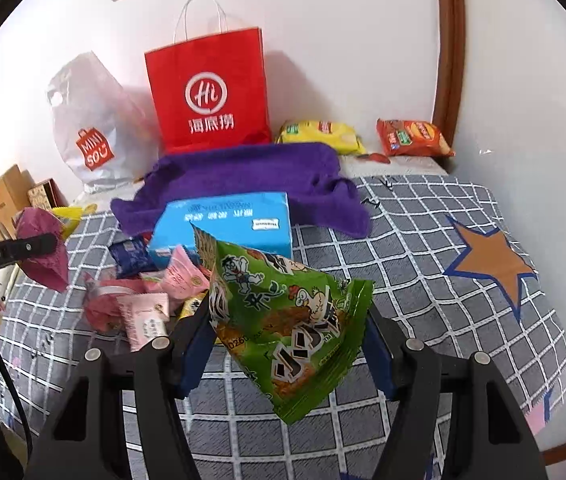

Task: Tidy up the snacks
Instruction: 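Lift both held bags and carry them over the purple towel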

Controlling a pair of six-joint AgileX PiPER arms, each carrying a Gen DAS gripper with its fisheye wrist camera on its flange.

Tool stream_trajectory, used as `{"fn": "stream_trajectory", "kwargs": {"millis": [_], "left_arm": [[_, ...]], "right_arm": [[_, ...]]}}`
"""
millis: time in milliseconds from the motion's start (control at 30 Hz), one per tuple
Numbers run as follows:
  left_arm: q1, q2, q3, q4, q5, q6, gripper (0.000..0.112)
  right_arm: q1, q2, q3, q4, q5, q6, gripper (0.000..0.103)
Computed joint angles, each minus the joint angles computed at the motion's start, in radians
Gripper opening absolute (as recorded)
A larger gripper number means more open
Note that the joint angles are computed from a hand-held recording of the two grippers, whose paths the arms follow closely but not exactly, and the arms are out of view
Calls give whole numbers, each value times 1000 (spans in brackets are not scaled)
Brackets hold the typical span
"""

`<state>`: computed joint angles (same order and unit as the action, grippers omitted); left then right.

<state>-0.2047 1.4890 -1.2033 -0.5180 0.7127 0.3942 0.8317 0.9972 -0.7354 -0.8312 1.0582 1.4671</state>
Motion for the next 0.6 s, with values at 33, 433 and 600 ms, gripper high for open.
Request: {"fn": "stream_trajectory", "kwargs": {"millis": [33,433,600], "left_arm": [[-4,-10,1,-2,7,6,59],[-84,-130,40,65,34,-103,60],[-151,-153,16,180,34,-255,60]], "right_arm": [[28,-3,-7,-9,29,23,65],[94,-49,-67,6,103,-8,65],[78,-73,-96,21,110,-68,65]]}}
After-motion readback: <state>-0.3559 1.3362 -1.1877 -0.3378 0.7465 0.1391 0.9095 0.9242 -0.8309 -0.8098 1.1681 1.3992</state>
